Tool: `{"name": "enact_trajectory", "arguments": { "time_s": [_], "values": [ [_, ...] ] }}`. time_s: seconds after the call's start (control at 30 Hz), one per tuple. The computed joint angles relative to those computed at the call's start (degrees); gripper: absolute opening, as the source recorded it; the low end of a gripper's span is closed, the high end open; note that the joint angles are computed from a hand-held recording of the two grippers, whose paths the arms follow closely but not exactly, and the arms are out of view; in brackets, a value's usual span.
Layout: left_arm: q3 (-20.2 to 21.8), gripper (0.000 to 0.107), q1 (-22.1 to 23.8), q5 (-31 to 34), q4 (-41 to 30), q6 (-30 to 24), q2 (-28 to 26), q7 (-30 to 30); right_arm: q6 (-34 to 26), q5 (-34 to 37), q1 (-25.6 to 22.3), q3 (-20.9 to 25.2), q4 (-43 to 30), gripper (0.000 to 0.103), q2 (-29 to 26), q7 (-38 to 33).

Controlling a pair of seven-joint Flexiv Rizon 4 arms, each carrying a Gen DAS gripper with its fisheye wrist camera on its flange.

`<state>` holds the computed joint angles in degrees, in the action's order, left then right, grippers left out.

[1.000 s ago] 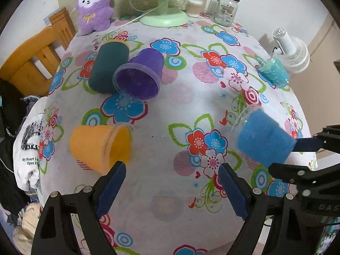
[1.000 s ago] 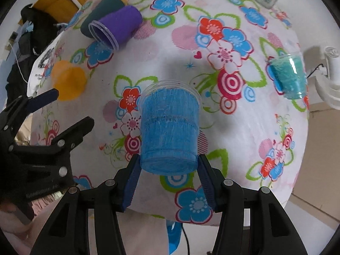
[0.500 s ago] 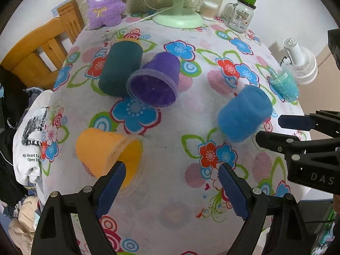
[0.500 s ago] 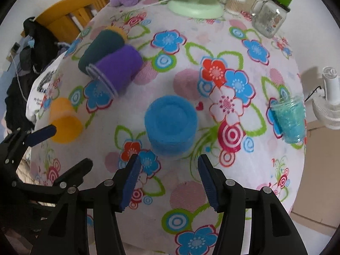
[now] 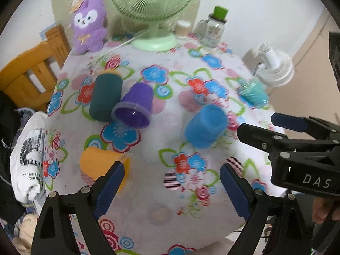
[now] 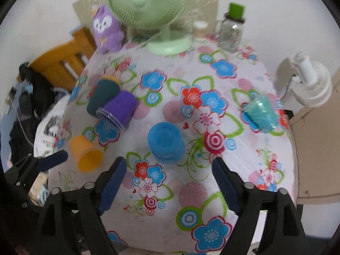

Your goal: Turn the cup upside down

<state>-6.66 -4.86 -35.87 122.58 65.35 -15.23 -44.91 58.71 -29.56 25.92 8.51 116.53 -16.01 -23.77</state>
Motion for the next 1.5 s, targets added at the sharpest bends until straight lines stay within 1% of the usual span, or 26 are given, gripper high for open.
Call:
{"name": "enact_trajectory", "arguments": {
  "time_s": [0.03, 0.13, 0.23, 0.3, 0.37, 0.47, 0.57, 0.7, 0.87, 1.1, 1.27, 1.5],
  "values": [
    [-0.47, 0.096, 0.39, -1.21, 0.39, -0.35, 0.80, 1.28, -0.18, -2.65, 0.92, -0.91, 1.21, 0.091, 1.45, 3.16],
    [-0.92, 0.100, 0.42, -4.65, 1.30, -0.35, 2.75, 4.70, -1.58, -9.14, 1.73, -1.47, 3.73, 0.095, 4.90, 10.15],
    [-0.03, 0.101, -0.47, -5.34, 1.62, -0.05, 4.16, 5.00, -3.14, -12.56, 0.92, -0.31, 5.16, 0.096, 7.25, 13.87],
    [1.07, 0.101, -1.26, -3.45, 1.59, 0.44, 4.94, 2.76, -3.32, -13.59, 0.14, 0.53, 5.94, 0.096, 8.40, 14.98],
    [2.54, 0.101, -1.97, 0.62, 1.46, 1.06, 5.80, -1.44, -3.22, -14.94, -0.58, 1.14, 6.96, 0.096, 9.91, 16.86],
    [3.32, 0.101, -2.44, 3.57, 2.09, 2.96, 7.33, -4.98, -1.55, -17.05, -1.85, 1.79, 8.39, 0.096, 11.71, 19.35],
    [4.27, 0.101, -2.73, 7.78, 2.23, 2.95, 9.11, -9.55, -0.69, -19.03, -3.03, 2.40, 9.76, 0.096, 13.71, 21.34],
    [4.63, 0.101, -3.10, 10.68, 2.80, 3.96, 11.14, -13.30, -1.75, -20.61, -4.11, 3.23, 10.33, 0.096, 15.15, 20.94],
    [4.62, 0.101, -3.70, 10.68, 3.45, 4.23, 12.96, -16.60, -1.92, -19.19, -5.32, 4.34, 11.68, 0.096, 18.06, 19.84],
    [4.76, 0.101, -5.13, 10.76, 4.81, 5.83, 15.77, -16.54, -2.41, -23.10, -7.07, 5.52, 12.63, 0.097, 21.26, 22.77],
    [5.00, 0.103, -6.01, 9.71, 5.16, 7.53, 17.02, -16.14, -3.69, -26.20, -7.72, 6.37, 12.79, 0.102, 22.54, 24.32],
    [5.28, 0.103, -6.51, 9.40, 5.35, 8.70, 17.33, -15.80, -2.29, -26.80, -8.08, 6.54, 13.43, 0.102, 22.83, 26.16]
  ]
}}
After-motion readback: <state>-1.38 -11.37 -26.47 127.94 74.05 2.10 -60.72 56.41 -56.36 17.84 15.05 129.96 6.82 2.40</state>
